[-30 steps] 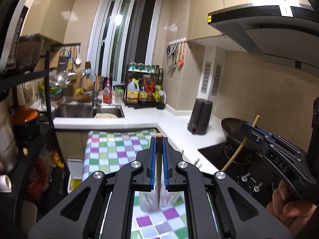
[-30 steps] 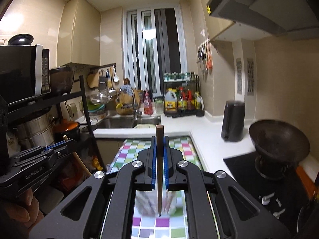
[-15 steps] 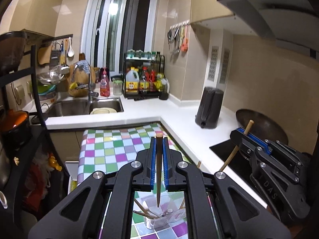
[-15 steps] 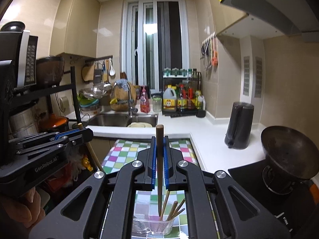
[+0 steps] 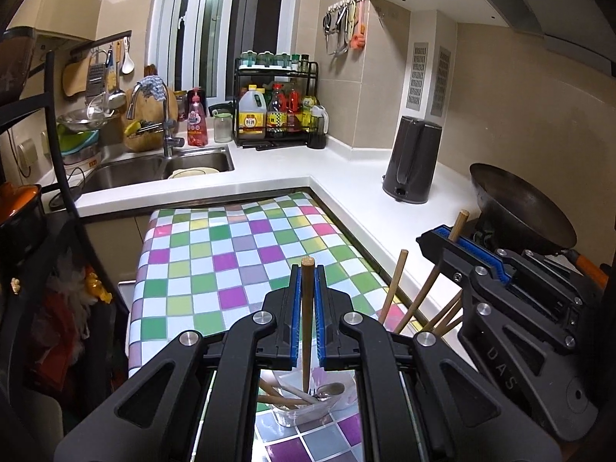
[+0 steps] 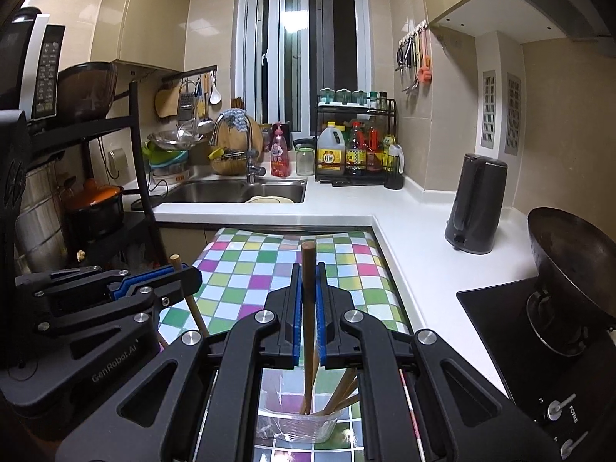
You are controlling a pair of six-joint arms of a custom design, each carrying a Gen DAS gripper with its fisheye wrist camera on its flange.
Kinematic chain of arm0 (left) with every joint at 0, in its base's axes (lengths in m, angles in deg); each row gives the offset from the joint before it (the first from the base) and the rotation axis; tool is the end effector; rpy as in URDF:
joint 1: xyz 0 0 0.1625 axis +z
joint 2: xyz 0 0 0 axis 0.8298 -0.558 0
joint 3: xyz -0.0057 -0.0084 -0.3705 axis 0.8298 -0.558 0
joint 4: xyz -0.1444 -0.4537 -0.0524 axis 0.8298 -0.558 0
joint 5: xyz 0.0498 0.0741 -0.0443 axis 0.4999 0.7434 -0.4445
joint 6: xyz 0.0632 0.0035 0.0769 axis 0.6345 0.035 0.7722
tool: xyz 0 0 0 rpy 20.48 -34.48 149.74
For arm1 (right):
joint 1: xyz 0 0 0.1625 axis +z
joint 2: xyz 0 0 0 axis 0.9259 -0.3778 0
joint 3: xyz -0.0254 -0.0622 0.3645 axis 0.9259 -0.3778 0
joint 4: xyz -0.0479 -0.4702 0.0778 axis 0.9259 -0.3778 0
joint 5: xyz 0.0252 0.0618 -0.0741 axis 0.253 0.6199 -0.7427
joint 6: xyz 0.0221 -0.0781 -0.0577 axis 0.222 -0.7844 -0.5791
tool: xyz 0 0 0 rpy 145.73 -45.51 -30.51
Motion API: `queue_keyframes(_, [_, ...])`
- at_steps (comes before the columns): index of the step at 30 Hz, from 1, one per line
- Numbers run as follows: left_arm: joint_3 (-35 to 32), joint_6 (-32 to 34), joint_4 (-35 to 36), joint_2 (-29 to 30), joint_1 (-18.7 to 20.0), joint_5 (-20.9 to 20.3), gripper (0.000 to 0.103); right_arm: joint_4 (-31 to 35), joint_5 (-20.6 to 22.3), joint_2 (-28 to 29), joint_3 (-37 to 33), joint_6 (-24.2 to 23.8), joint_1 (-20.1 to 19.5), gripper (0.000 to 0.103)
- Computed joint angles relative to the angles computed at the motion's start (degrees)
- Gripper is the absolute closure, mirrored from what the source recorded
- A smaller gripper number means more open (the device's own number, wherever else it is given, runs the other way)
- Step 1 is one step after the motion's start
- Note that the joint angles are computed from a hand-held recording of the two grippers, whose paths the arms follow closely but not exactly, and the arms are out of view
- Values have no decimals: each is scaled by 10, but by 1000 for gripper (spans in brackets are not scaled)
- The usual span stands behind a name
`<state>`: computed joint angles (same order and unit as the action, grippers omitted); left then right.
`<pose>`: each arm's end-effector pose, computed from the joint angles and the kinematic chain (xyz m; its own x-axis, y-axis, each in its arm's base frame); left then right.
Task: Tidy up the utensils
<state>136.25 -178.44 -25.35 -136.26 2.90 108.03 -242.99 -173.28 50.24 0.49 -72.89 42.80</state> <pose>-0.1914 -0.7050 0.2604 -0.7571 0.1154 -0.6430 0.5971 0.5214 -0.6096 0.3690 -0.7152 0.0834 -0.6880 -0.2746 0.6717 -0.7199 0.3750 -0.5841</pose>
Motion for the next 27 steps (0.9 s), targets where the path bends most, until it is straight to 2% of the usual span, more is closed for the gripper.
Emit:
queue_keyframes(2, [-11,-8,15,9,0,-3,96,0,-4,2,0,1,0,97])
queue_keyframes(3, [-11,-11,17,9,0,-4,96,0,-6,2,1,2,0,93])
queue_keyframes(5, [2,-8,7,-1,-3,-4,88,-1,-9,-1,5,2,1,86])
queue_keyframes(6, [12,-4,-1,-8,-5,-4,77,-5,-8,-3,8,0,2,83])
queue_keyframes(7, [22,1,-9,-15,-7,-5,72,-8,-8,-1,6,-3,2,82])
queue_keyframes(11, [55,4,-25,-36,-19,-17,72,-24,-5,-21,34,-6,6,78])
queue_keyframes(16, [120,1,-56,-81,-39,-33,71,-64,8,-68,103,-9,10,73])
queue_keyframes(17, [137,-1,-64,-92,-43,-36,70,-75,11,-79,121,-11,11,69])
queue_keyframes(22, [229,-5,-114,-152,-63,-55,50,-120,21,-135,204,-14,9,54])
queue_keyframes(27, [350,-1,-202,-216,-75,-95,35,-179,23,-177,287,-24,-2,23])
